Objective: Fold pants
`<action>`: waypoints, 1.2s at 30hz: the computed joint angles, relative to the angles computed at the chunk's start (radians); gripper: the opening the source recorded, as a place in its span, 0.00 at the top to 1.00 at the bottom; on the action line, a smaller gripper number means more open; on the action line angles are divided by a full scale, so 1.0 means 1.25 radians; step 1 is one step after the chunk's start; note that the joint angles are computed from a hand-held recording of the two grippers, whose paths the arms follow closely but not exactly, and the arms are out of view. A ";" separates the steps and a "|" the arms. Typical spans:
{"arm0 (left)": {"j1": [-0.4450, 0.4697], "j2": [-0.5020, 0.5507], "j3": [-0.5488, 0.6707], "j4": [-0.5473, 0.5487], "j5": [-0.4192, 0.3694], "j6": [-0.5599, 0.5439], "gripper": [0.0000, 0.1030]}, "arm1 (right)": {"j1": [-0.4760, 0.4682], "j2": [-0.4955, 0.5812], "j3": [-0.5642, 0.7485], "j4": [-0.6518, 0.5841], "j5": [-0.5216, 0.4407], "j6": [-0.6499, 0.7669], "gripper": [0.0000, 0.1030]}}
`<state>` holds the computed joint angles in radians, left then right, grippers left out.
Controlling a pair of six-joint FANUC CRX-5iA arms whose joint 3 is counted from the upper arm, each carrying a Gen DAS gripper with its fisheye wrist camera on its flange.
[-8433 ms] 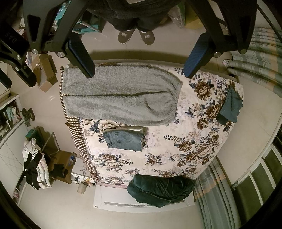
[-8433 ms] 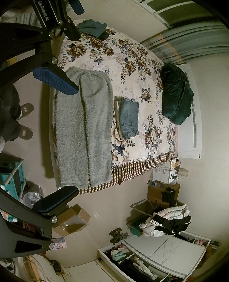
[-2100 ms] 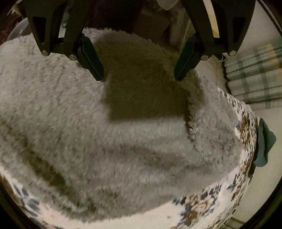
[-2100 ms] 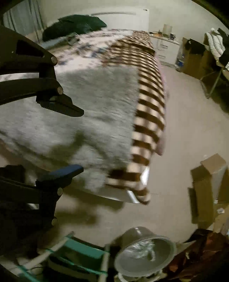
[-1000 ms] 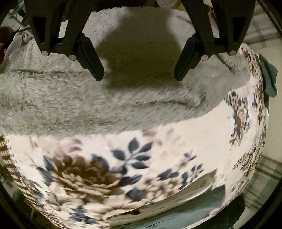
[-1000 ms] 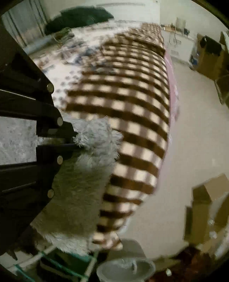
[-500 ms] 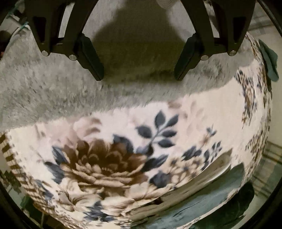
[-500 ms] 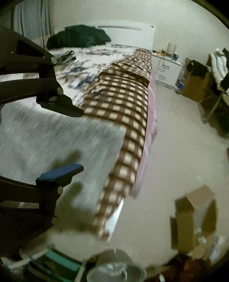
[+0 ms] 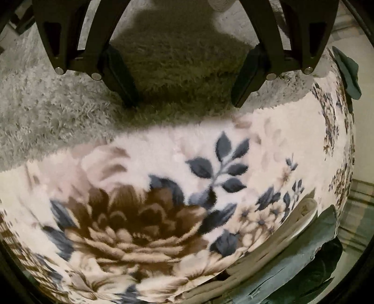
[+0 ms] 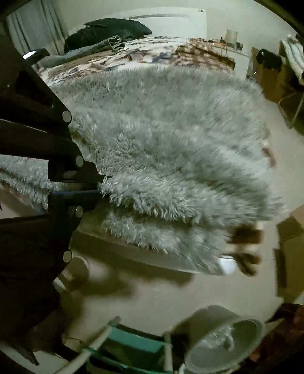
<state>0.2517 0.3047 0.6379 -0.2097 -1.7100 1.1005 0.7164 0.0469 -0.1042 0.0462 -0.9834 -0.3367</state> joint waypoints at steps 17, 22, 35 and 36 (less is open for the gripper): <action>-0.176 -0.024 -0.049 0.061 0.044 -0.005 0.20 | -0.033 -0.089 -0.080 0.019 0.034 -0.059 0.62; -0.201 0.037 -0.001 0.032 0.043 0.057 0.08 | -0.061 -0.039 -0.059 -0.011 0.013 -0.017 0.92; -0.098 0.002 0.030 0.167 -0.047 0.003 0.06 | 0.004 -0.225 -0.336 0.197 0.239 -0.245 0.29; -0.094 -0.006 0.020 0.166 -0.053 0.003 0.06 | 0.000 -0.228 -0.377 0.235 0.303 -0.283 0.28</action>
<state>0.1348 0.2975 0.6629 -0.0020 -1.7759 1.1041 0.7169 -0.2380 -0.5752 0.3396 -0.6043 -0.6910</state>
